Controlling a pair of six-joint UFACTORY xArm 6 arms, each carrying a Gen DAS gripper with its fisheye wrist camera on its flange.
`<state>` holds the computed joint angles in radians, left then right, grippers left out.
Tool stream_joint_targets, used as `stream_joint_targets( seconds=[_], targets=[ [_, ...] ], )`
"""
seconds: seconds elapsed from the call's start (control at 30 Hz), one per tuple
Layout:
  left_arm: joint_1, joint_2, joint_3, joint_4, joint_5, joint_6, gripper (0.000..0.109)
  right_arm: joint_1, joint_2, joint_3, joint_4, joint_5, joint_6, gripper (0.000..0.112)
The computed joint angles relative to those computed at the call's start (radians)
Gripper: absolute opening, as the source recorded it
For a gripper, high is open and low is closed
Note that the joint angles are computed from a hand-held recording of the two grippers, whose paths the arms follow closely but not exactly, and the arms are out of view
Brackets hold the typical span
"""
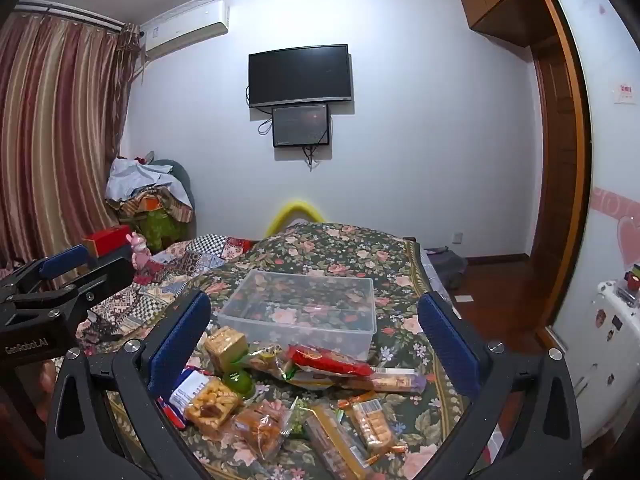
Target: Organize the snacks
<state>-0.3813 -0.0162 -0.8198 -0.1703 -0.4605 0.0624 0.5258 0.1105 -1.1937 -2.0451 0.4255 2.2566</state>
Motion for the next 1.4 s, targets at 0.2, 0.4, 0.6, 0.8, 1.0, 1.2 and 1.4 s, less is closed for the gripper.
stream_joint_targets(
  seconds=[0.2, 0.4, 0.6, 0.8, 1.0, 1.2, 1.4],
  targets=[
    [0.015, -0.005, -0.006, 0.032, 0.011, -0.029, 0.103, -0.001, 0.001, -0.002, 0.011, -0.005, -0.012, 0.103],
    [0.013, -0.010, 0.002, 0.016, 0.004, -0.009, 0.103, -0.007, -0.003, 0.002, -0.016, -0.010, 0.023, 0.103],
    [-0.002, 0.007, -0.009, -0.019, -0.003, 0.019, 0.103, 0.001, 0.003, -0.009, -0.006, -0.002, 0.009, 0.103],
    [-0.007, 0.005, -0.014, -0.040, -0.002, 0.041, 0.103, -0.004, -0.007, 0.002, -0.039, -0.005, 0.045, 0.103],
    [-0.015, 0.007, -0.015, -0.061, -0.008, 0.063, 0.103, -0.004, -0.015, 0.011, -0.037, 0.000, 0.042, 0.103],
    [-0.021, 0.002, -0.009, -0.069, -0.016, 0.069, 0.103, -0.005, -0.029, 0.020, -0.044, 0.001, 0.055, 0.103],
    [-0.023, 0.000, -0.007, -0.071, -0.017, 0.072, 0.103, -0.004, -0.031, 0.019, -0.044, 0.001, 0.057, 0.103]
  ],
)
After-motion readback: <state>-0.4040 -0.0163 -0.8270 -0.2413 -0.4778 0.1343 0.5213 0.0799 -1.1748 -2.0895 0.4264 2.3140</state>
